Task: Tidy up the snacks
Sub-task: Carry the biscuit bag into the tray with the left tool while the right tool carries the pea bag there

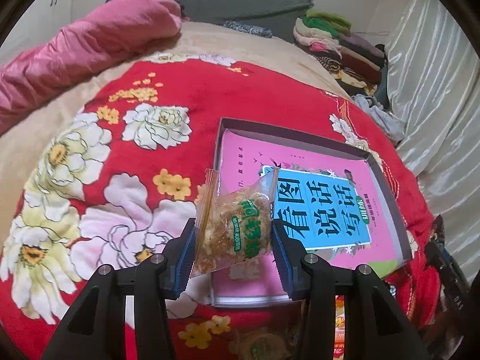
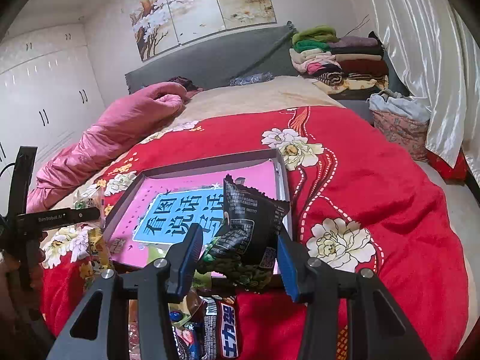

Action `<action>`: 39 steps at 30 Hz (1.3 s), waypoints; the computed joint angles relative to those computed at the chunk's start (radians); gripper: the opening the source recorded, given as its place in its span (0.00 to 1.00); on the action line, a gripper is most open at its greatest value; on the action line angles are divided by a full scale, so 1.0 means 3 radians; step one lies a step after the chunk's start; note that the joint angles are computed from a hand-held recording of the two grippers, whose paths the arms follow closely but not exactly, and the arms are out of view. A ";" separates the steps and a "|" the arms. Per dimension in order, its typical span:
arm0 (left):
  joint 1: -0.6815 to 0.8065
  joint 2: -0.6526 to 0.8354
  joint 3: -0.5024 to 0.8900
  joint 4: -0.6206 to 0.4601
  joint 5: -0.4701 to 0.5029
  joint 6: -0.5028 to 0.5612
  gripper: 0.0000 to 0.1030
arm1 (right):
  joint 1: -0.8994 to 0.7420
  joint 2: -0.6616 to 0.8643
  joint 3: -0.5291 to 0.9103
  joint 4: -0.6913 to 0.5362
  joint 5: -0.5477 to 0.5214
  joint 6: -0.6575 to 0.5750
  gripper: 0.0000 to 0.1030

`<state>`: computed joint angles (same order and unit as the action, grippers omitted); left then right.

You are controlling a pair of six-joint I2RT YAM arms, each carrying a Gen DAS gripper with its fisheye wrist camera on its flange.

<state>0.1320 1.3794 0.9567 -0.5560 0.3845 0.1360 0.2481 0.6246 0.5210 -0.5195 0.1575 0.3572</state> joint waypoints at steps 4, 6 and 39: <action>-0.0054 0.0055 -0.0008 0.0064 -0.0020 0.0000 0.48 | -0.0048 0.0146 -0.0014 0.0139 -0.0032 -0.0033 0.47; -0.0076 0.0082 -0.0002 0.0069 -0.0013 0.0020 0.48 | -0.0082 0.0222 -0.0018 0.0213 -0.0067 -0.0050 0.47; -0.0241 0.0363 -0.0012 0.0085 0.0132 0.0169 0.49 | -0.0113 0.1076 0.0023 0.0615 0.0018 -0.0180 0.47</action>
<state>0.0596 1.4884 0.9531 -0.5306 0.4242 0.1866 0.2141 0.9474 0.5280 -0.3350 0.1631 0.3032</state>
